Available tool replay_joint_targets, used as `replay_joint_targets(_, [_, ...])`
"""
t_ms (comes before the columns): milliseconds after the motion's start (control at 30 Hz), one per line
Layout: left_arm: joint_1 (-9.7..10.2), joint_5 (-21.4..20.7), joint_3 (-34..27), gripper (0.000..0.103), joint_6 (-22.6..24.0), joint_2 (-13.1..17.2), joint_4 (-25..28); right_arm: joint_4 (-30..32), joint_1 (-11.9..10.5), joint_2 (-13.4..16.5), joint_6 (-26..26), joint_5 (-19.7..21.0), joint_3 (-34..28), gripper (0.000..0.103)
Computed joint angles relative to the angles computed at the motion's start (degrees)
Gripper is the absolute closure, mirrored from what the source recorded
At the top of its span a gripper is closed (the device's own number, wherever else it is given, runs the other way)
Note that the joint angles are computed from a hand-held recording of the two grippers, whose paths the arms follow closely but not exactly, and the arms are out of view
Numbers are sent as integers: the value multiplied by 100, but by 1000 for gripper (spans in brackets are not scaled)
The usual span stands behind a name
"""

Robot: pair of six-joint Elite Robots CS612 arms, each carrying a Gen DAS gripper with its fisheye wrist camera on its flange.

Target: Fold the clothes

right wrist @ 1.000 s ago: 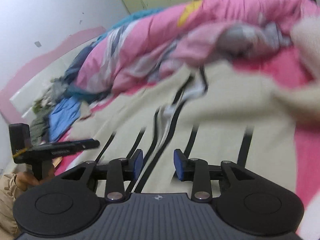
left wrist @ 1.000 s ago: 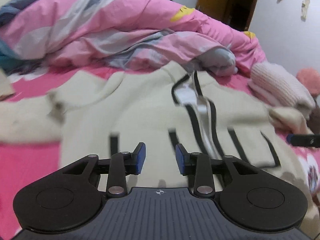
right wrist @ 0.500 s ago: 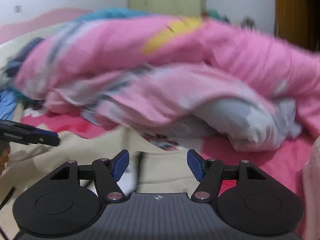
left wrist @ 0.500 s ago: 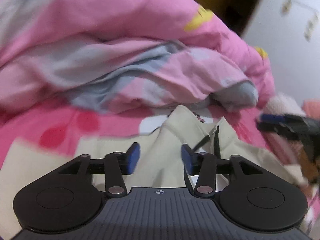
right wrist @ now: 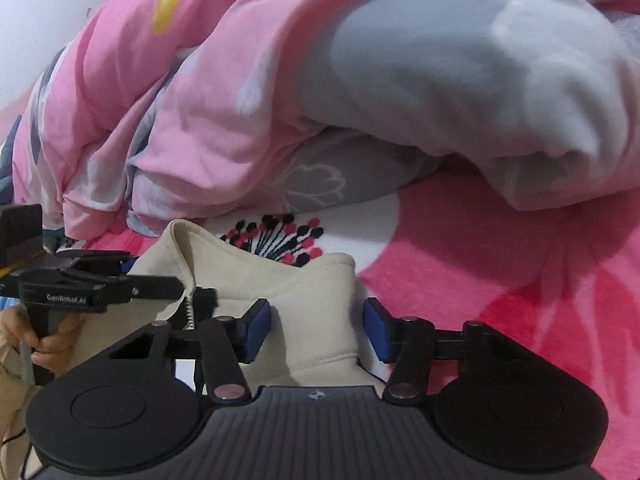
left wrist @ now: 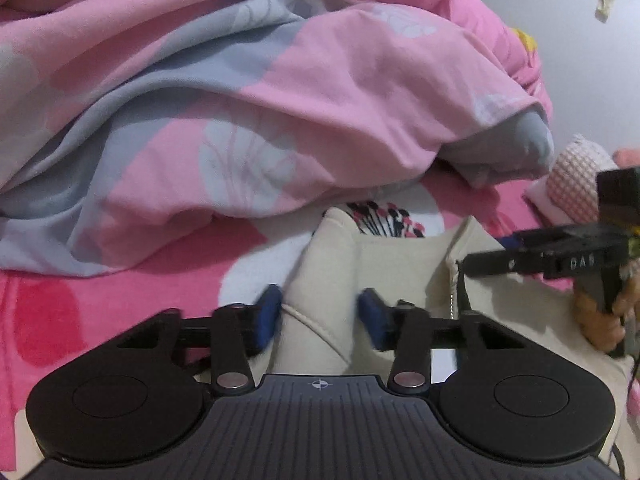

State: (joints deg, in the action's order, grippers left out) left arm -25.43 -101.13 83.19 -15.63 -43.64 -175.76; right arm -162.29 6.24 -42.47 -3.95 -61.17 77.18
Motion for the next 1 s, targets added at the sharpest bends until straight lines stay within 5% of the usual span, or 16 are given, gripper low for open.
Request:
replay_joint_targets(67, [-60,233,75,85,-25,-13,-200,-255,75,-40,-63,-275,100,86])
replay_joint_targets(133, [-154,614,188,92,-58,-53,-512,-587,150,-92,-122,-539,216,90])
replay_joint_targets(367, [-402,1937,374,92,341,-166,-1605,-2157,351,-218,-438,-1148,393,91])
replay_joint_targets(667, [-439,2335,130,92,521,101,-1274,-1981,517,334,-775,-1681,-205,91])
replay_joint_targets(800, [-380,2110,40,81,306,130,-970,-1575,501,464,-574,-1753,-382,81])
replay_joint_targets(867, [-332,1975,51,71,-17,75,-842,-1598,515,442,-455,-1946,-357,56])
replay_joint_targets(933, [-272,1847,109,48,-465,-33,-764,-1723,486,321,-243,-1912,-223,53])
replay_joint_targets(1000, [-246,1857,264,41,-846,-180,-873,-1910,453,154,-12,-1850,-29,51])
